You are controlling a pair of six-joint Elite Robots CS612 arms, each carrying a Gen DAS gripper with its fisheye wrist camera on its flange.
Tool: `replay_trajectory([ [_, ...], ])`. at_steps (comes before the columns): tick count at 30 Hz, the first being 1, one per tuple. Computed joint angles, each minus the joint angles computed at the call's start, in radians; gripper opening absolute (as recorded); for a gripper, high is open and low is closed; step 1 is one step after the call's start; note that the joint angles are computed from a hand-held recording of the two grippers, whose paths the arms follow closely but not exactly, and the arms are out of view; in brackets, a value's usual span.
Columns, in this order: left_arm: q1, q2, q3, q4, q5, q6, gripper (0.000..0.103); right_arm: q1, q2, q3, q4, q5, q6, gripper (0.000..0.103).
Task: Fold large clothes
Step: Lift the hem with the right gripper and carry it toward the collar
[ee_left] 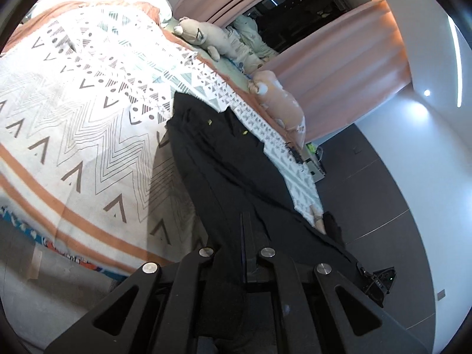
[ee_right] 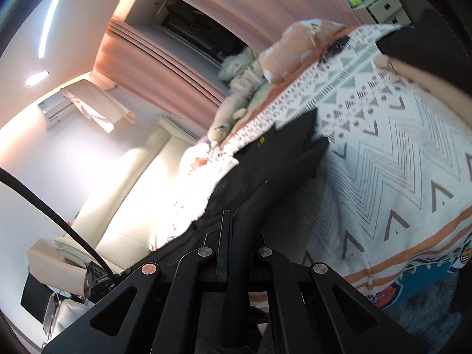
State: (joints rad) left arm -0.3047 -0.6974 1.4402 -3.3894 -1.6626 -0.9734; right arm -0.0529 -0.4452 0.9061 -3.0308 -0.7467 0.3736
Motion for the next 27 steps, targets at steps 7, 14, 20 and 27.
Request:
replay_trajectory([
  [7,-0.037,-0.096,0.110,-0.087,0.077,0.024,0.006,-0.015,-0.102,0.154,-0.100,0.019,0.007,0.000],
  [14,-0.073,-0.173,0.205,-0.165,0.133,0.081,0.006,-0.032,-0.145,0.241,-0.246,0.064,0.045,0.000],
  [20,-0.074,-0.177,0.212,-0.164,0.132,0.075,0.006,-0.034,-0.128,0.229,-0.248,0.076,0.026,0.000],
  [27,-0.046,-0.134,0.117,-0.103,0.108,0.078,0.006,-0.024,-0.081,0.120,-0.163,0.036,0.012,0.000],
])
